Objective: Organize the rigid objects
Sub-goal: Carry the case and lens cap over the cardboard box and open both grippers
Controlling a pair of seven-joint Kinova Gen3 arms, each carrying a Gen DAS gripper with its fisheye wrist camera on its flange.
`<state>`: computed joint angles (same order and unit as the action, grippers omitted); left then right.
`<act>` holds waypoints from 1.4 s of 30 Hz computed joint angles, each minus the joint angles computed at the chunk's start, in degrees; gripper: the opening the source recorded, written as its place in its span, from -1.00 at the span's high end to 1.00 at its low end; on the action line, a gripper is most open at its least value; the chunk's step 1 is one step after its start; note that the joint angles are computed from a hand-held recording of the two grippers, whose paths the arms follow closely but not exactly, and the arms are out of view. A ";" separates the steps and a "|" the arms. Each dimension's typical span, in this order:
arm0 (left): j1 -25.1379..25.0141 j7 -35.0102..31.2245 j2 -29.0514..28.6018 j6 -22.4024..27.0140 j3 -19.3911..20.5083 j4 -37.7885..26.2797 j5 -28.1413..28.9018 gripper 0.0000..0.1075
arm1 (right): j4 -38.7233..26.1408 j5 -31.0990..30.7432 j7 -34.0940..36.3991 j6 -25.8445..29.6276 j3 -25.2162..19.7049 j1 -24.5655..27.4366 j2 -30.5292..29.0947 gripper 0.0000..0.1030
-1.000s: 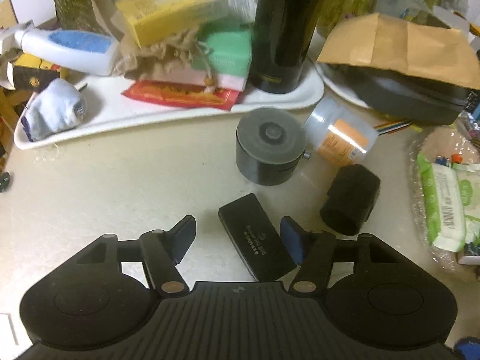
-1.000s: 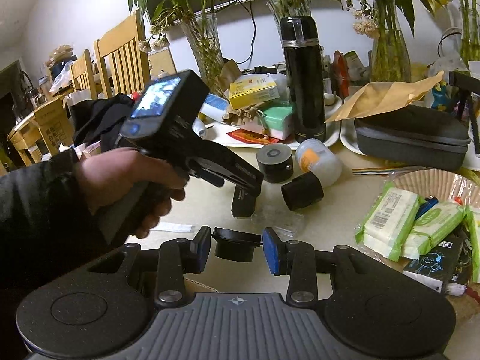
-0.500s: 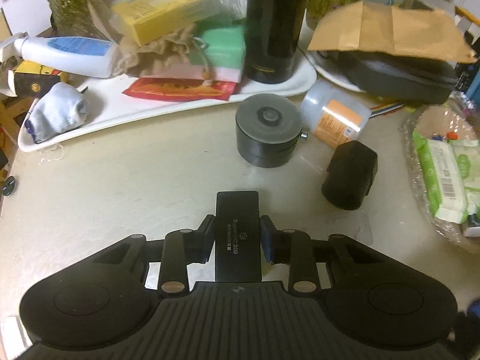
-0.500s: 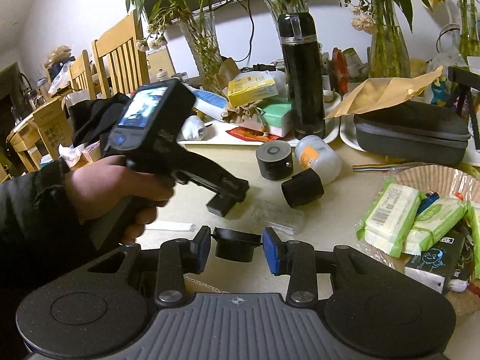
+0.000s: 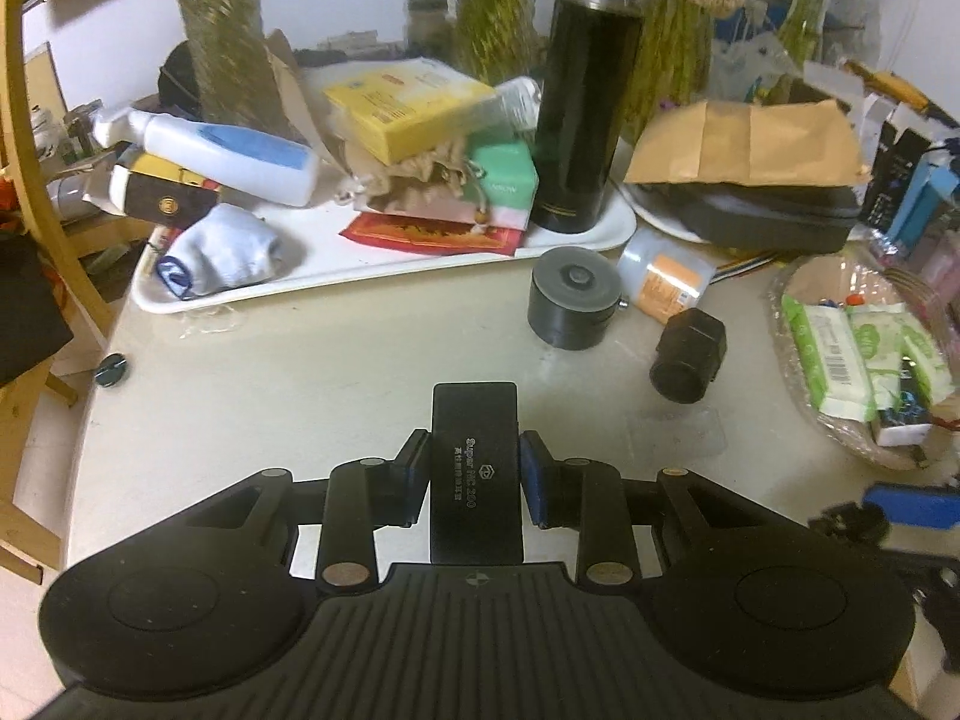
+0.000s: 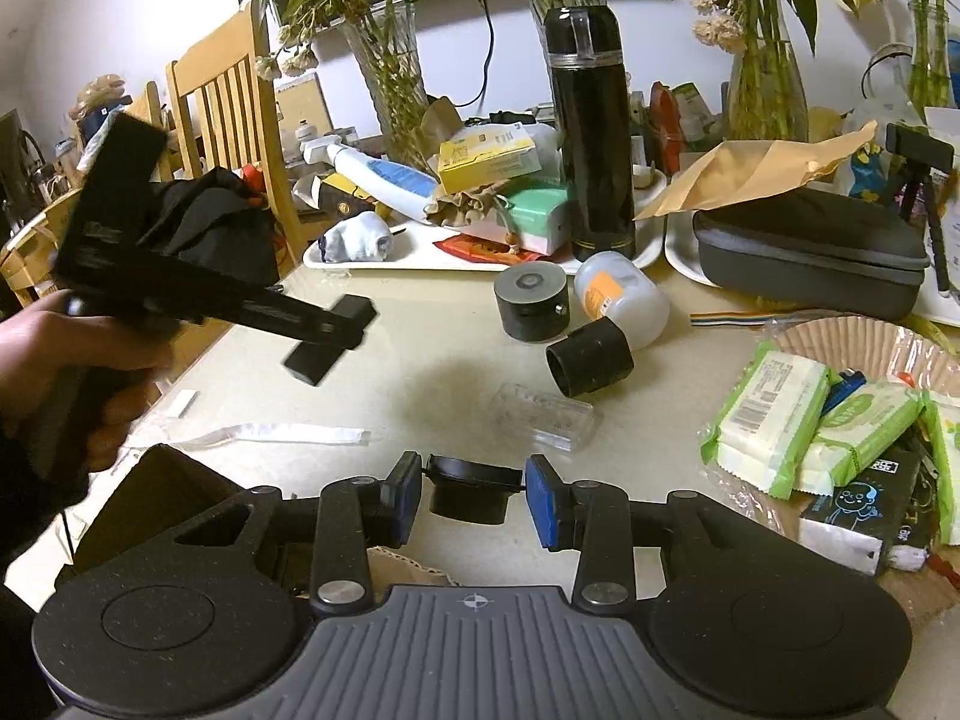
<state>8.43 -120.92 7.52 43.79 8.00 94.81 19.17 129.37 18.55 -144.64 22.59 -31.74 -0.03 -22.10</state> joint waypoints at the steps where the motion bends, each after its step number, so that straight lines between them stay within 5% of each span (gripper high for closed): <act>1: -0.73 -1.43 -0.53 0.22 -0.02 0.42 1.34 0.42 | -0.14 0.15 -0.24 0.14 -0.39 0.29 0.11 0.21; 14: -6.41 -25.32 -8.65 4.88 -5.80 8.42 22.03 0.42 | -0.10 1.51 -1.70 0.60 -1.25 0.36 -0.49 0.21; 23: -10.44 -36.84 -10.62 16.39 -11.03 10.72 31.00 0.42 | 0.75 -0.91 0.53 -0.01 -0.13 -1.08 -3.14 0.21; 35: -13.90 -45.27 -13.23 23.83 -13.46 14.03 30.30 0.42 | 0.68 -5.28 4.83 -0.71 -2.52 -1.41 -5.26 0.21; 42: -13.59 -45.37 -13.24 23.60 -12.69 13.94 25.53 0.42 | 1.19 -7.88 6.12 -1.00 -3.33 -1.38 -6.80 0.21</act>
<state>-5.16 -166.28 -5.72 67.39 -4.69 108.75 44.69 130.57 10.66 -138.52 21.59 -35.07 -1.40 -28.90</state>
